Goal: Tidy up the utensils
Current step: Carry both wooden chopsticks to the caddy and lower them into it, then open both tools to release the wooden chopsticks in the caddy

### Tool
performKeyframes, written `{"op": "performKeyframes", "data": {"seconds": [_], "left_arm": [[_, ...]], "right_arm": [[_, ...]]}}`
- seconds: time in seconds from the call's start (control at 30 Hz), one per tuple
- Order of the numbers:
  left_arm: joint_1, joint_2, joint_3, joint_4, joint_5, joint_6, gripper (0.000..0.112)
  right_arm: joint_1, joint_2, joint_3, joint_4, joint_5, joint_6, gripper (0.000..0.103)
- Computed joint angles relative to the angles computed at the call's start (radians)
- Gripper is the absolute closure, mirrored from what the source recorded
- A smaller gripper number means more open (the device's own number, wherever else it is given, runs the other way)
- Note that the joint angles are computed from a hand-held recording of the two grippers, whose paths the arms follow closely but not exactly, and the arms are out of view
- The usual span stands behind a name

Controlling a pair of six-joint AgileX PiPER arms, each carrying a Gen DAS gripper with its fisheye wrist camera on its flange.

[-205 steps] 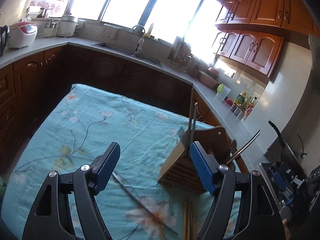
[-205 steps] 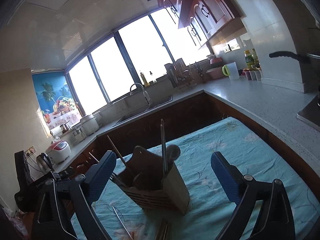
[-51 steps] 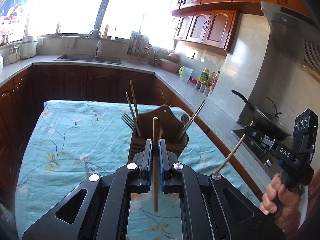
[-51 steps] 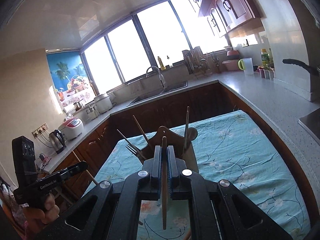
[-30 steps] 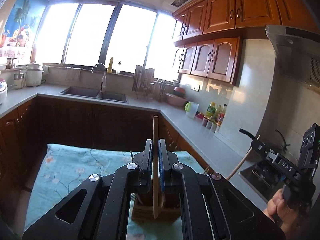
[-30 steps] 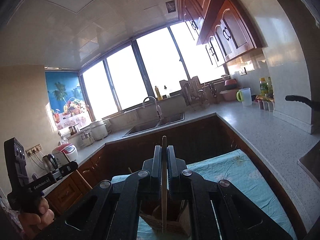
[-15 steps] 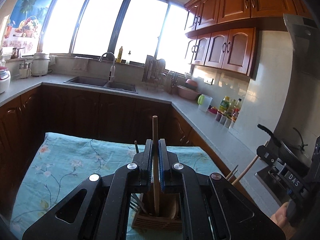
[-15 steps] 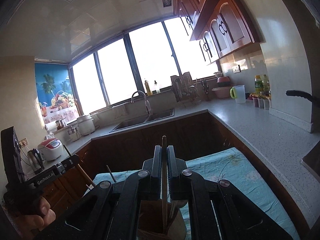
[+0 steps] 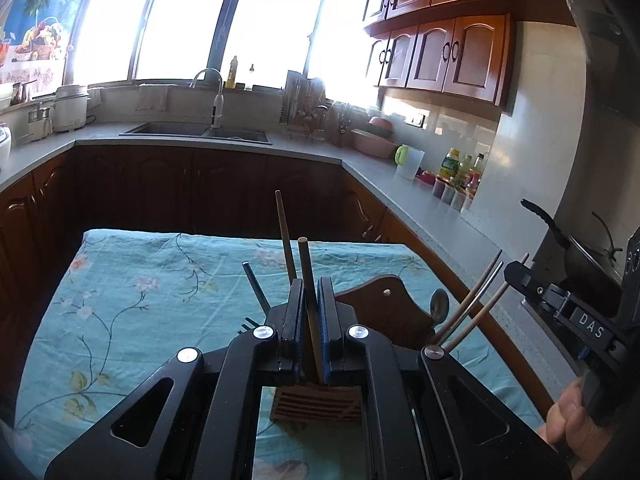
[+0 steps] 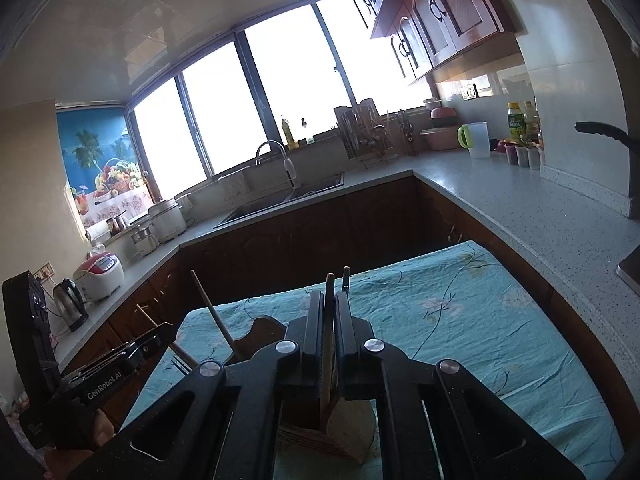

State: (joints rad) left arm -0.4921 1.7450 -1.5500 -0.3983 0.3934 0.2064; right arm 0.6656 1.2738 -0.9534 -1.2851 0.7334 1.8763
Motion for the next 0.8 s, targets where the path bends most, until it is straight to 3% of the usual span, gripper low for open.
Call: {"op": "performKeyframes", "data": {"seconds": [0.33, 0.43, 0.5, 0.57, 0.63, 0.73, 0.8], "left_arm": [[0.011, 0.019, -0.053, 0.005, 0.060, -0.012, 0.106], [0.019, -0.007, -0.027, -0.057, 0.051, 0.048, 0.097], [0.023, -0.042, 0.008, -0.093, 0.028, 0.077, 0.075], [0.033, -0.089, 0.052, -0.148, 0.002, 0.125, 0.062], [0.046, -0.142, 0.099, -0.171, -0.018, 0.147, 0.059], [0.077, -0.221, 0.184, -0.177, -0.050, 0.144, 0.042], [0.118, -0.270, 0.249, -0.245, -0.049, 0.206, 0.040]], "right_arm": [[-0.016, -0.004, -0.007, 0.025, -0.013, -0.030, 0.093], [-0.017, -0.011, -0.003, 0.033, -0.016, -0.030, 0.091], [-0.007, -0.031, 0.004, 0.034, -0.009, -0.023, 0.080], [0.013, -0.068, 0.027, -0.003, 0.000, 0.029, 0.048], [0.063, -0.105, 0.046, -0.049, 0.062, 0.084, 0.043], [0.143, -0.161, 0.075, -0.079, 0.163, 0.123, 0.033], [0.218, -0.201, 0.112, -0.091, 0.248, 0.163, 0.026]]}}
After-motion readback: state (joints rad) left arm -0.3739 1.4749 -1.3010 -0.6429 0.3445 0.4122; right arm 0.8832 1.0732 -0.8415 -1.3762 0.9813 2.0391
